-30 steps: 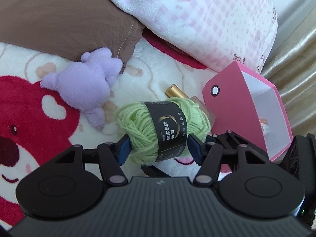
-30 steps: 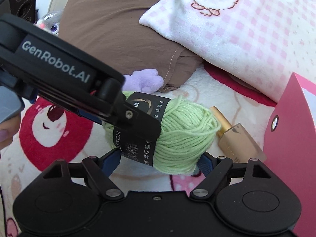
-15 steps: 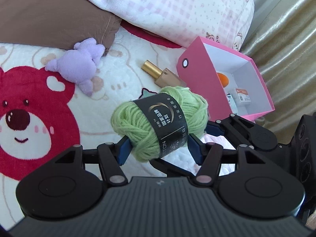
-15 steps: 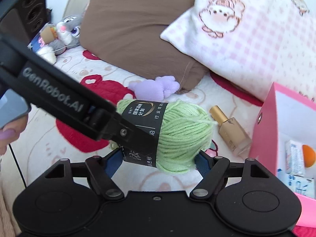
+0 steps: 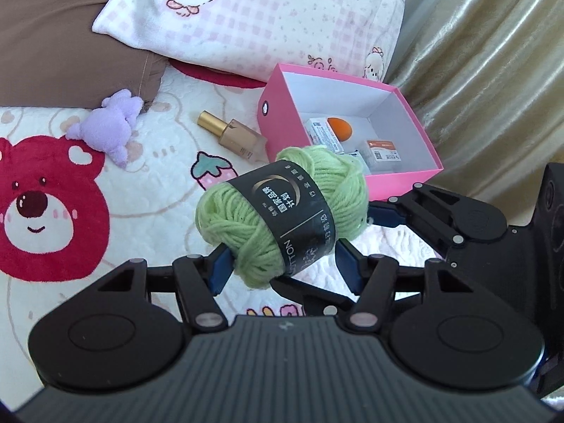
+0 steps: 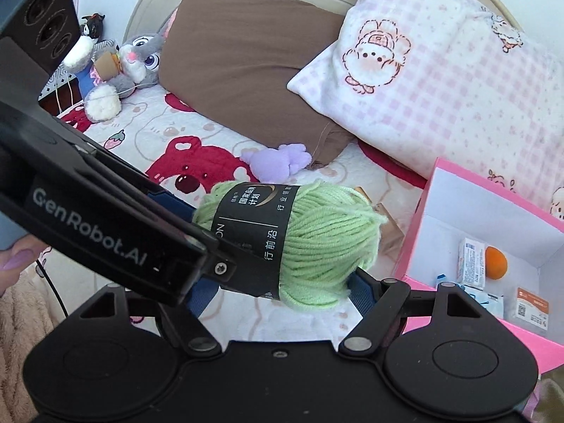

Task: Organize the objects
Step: 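Carry the yarn ball with the left tool into the pink box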

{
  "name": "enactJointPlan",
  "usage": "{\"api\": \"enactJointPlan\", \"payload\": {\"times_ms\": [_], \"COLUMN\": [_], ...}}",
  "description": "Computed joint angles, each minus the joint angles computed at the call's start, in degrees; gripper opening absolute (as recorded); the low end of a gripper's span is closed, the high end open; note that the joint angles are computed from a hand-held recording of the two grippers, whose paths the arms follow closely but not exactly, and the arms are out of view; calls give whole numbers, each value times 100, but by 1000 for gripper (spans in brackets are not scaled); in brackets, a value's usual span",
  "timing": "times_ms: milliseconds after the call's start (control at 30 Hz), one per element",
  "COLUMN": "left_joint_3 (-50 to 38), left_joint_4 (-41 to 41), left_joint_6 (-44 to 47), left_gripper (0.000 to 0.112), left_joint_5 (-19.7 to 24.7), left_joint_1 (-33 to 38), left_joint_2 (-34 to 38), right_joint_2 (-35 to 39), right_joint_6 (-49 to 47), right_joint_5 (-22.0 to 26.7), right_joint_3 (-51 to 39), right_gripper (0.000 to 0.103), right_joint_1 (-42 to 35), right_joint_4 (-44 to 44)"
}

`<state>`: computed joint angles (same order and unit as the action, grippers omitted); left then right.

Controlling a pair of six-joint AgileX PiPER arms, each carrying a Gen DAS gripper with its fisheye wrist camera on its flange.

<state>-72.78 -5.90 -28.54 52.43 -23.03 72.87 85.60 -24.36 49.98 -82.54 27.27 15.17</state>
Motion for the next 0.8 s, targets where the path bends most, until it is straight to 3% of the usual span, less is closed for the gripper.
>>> {"api": "enactJointPlan", "payload": {"times_ms": [300,800], "left_joint_3": [-1406,-4611], "left_joint_4": [374,157], "left_joint_6": [-246,448], "left_gripper": [60,60], "left_joint_5": [320,1021], "left_joint_1": [-590,-860], "left_joint_2": [730,2800], "right_joint_2": [-153,27], "right_joint_6": [2,-421], "right_joint_5": [552,616], "right_joint_3": [-676,-1472], "right_gripper": [81,83], "right_joint_1": [-492,-1623], "right_joint_4": [-210,-173]}}
